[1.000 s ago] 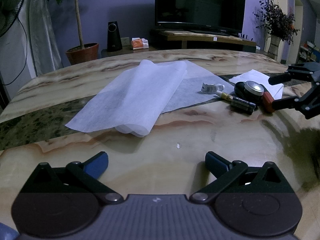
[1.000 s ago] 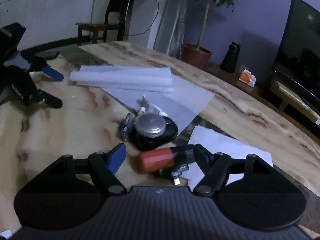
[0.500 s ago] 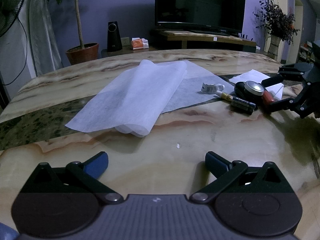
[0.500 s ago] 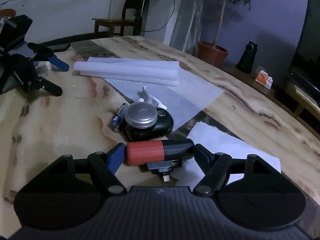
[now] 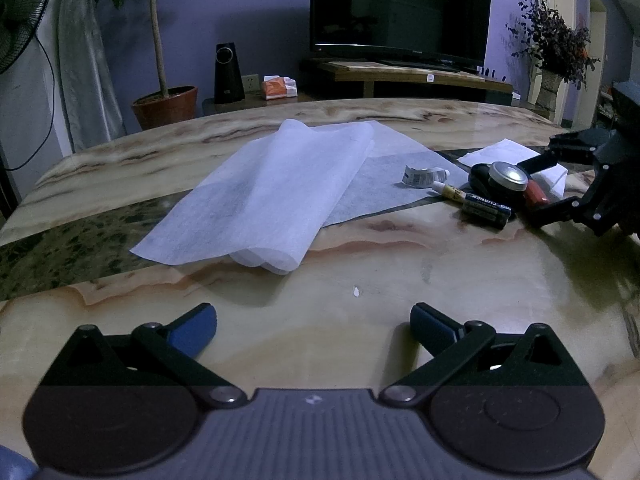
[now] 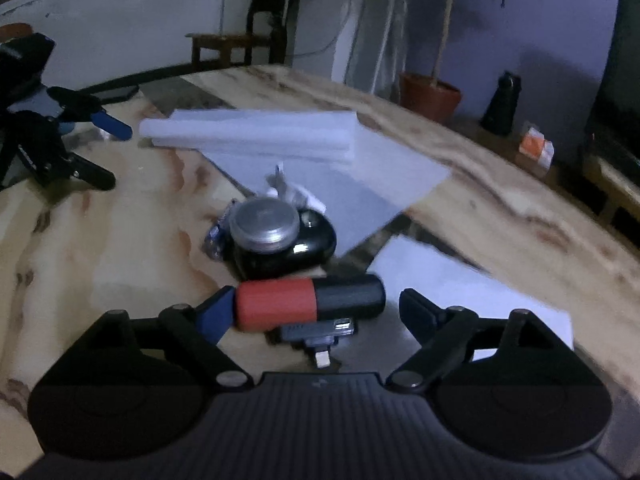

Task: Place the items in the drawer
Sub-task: 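Move the right gripper onto the red-and-black cylinder and close it, then lift the red-and-black cylinder off the table with the right gripper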

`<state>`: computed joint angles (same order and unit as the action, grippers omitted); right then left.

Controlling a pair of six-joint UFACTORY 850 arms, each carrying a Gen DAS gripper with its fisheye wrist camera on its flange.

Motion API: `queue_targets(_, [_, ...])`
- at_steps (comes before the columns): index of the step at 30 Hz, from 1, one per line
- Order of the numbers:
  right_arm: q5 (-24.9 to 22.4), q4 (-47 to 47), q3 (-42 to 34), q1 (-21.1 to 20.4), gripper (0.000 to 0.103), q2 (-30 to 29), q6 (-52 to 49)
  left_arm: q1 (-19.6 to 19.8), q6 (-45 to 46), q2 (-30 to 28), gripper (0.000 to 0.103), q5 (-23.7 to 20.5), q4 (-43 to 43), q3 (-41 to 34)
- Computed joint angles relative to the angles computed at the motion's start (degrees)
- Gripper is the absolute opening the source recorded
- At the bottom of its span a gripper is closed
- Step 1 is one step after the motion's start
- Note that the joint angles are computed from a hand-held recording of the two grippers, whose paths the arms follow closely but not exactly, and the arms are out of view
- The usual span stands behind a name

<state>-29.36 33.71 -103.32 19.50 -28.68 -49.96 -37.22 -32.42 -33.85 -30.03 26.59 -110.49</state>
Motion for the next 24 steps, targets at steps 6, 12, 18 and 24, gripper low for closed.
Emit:
queue_targets(6, [-4.2,-1.5,-1.8,0.1,0.080,-0.5,4.4,0.0,0.0,0.0,0.103,0.0,0.0,0.0])
queue_targets(12, [-5.6,-1.0,-2.1,0.5,0.081,-0.6,4.8,0.0,0.0,0.0,0.103,0.0,0.0,0.0])
queue_targets(18, [-3.8,0.7,-0.5,0.6,0.084,0.0,2.3,0.0,0.0,0.0,0.103,0.0,0.0,-0.1])
queue_targets(24, [-2.1,1.6,0.0,0.6,0.086,0.0,0.7,0.0,0.0,0.0,0.103,0.0,0.0,0.0])
